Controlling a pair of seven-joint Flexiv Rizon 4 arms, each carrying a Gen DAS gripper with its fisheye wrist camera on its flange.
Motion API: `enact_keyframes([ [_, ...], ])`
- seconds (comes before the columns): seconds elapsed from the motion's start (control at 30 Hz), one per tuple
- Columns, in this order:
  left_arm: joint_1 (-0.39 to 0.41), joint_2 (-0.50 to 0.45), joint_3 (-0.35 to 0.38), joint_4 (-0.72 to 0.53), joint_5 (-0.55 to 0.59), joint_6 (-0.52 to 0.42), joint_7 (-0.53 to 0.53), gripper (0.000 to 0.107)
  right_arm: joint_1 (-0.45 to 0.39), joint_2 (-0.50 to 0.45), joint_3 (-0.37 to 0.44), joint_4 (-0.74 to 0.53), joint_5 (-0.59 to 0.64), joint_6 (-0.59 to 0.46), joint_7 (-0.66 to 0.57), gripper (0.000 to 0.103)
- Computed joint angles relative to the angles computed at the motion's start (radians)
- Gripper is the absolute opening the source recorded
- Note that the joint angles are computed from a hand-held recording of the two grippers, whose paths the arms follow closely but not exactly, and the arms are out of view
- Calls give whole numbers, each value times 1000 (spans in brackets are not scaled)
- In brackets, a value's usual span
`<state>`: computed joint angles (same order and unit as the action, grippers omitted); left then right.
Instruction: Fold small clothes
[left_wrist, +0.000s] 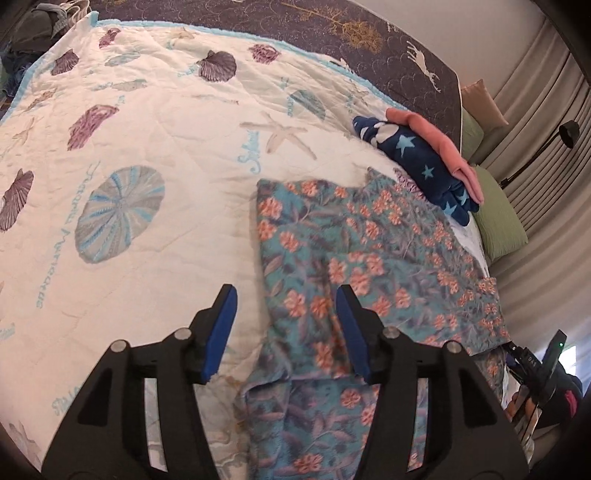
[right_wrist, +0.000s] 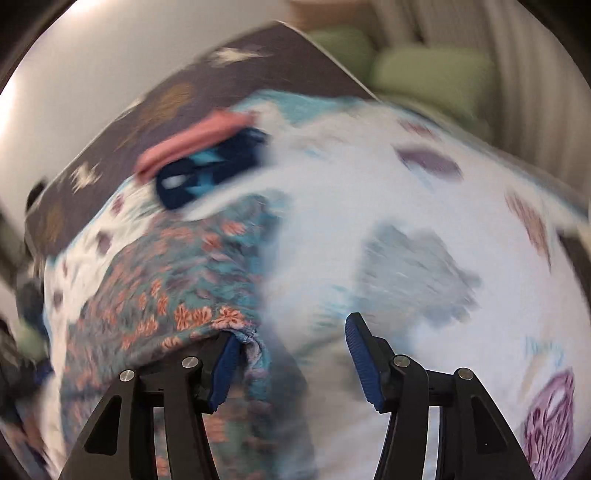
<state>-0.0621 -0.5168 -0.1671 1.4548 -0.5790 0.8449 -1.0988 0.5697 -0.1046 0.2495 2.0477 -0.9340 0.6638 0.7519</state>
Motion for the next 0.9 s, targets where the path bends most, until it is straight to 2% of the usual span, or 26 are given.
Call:
enact_keyframes([
  [0.03,-1,-3,3,0,4,-7,-6,57,-24,19,-9,47,-22,93,36,57],
  [0.07,-4,-6,7,0,12,-15,-18,57,-37,33,-15,77,-70,144,67,57],
  [0.2,-7,1,3,12,11,-13,-31,57,-29,33,8,47,-46,107,-84,59],
  [0.27,0,18,-22,32,-24,0,11,57,-25,41,12,46,-53,104,-98,59],
  [0.37,-14,22,-34,23,-32,2,62,57,-35,69,9,58,-102,118,-56,59],
  [0.47,-51,-11,-15,-40,27,-25,36,57,-58,80,1,51,-131,140,-42,62],
  [0.5,-61,-30,-10,-70,47,-40,20,57,-70,73,-7,40,-130,160,-63,67],
  [0.6,-97,-98,22,-174,128,-82,-60,57,-113,35,-41,4,-99,242,-167,68],
  [0.67,-98,-133,19,-220,140,-122,-98,56,-142,-6,-65,-18,-45,321,-230,68],
  [0.7,-90,-143,6,-229,128,-138,-101,46,-151,-21,-74,-22,-25,350,-250,68],
  [0.73,-80,-152,-13,-236,110,-158,-88,27,-162,-43,-84,-29,3,386,-273,68],
  [0.77,-78,-154,-19,-237,109,-162,-72,17,-169,-61,-93,-32,27,421,-287,68],
  [0.8,-78,-147,-22,-224,108,-146,-54,3,-178,-82,-104,-34,53,468,-299,68],
  [0.83,-68,-137,-37,-204,88,-133,-24,3,-187,-105,-123,-29,54,539,-287,68],
  [0.87,-60,-124,-50,-183,63,-113,-2,3,-180,-115,-159,-23,-5,587,-232,69],
  [0.9,-49,-104,-66,-153,28,-78,29,2,-172,-115,-184,-19,-57,606,-197,62],
])
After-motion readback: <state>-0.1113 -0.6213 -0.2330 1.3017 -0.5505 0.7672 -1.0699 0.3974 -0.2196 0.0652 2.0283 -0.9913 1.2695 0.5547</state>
